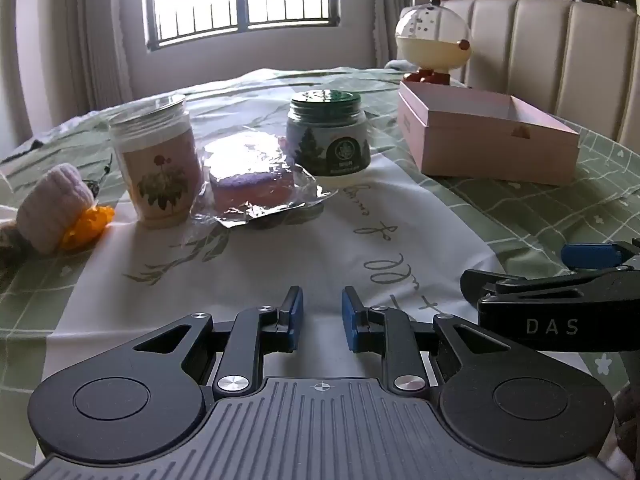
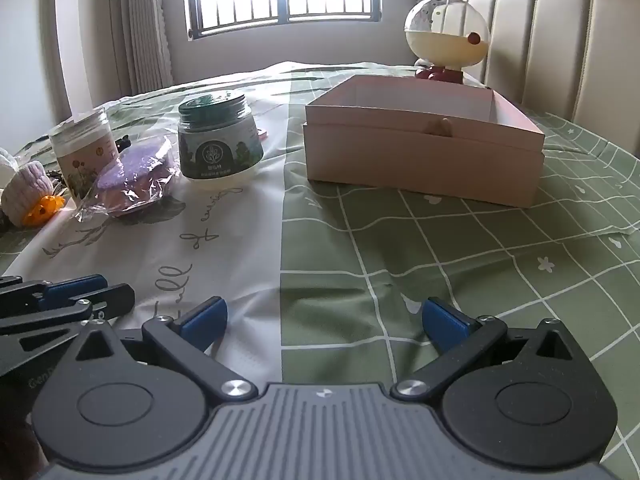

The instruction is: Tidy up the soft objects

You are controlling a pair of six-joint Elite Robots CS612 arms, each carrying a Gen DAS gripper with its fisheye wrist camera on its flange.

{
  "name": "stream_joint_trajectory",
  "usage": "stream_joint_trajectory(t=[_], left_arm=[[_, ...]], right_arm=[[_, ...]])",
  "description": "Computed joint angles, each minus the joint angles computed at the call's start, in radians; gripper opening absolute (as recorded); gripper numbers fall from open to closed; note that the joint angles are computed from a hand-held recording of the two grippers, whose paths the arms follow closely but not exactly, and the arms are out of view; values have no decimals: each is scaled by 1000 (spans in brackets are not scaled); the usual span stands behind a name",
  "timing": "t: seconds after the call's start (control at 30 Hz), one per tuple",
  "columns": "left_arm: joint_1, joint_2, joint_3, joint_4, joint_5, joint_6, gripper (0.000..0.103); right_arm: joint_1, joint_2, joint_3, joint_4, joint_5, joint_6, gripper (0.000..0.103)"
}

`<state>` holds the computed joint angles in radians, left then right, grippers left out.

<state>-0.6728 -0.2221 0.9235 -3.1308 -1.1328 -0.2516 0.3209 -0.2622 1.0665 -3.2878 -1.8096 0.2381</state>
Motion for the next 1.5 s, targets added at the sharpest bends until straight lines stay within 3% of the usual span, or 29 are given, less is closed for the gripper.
stream_joint_trajectory(t=[0.1, 0.13, 0.37, 1.5], left_arm=[[3, -4, -2, 6, -19, -28, 24], [6, -2, 8, -34, -32, -34, 24], [3, -6, 14, -33, -21, -21, 24], [3, -4, 14, -37, -19, -20, 24]], right_arm=[[3, -4, 6, 1, -18, -3, 103], [2, -6, 10, 2, -17, -2, 103], [8, 5, -7, -3, -41, -2, 103], [7, 5, -7, 3, -43, -8, 103]])
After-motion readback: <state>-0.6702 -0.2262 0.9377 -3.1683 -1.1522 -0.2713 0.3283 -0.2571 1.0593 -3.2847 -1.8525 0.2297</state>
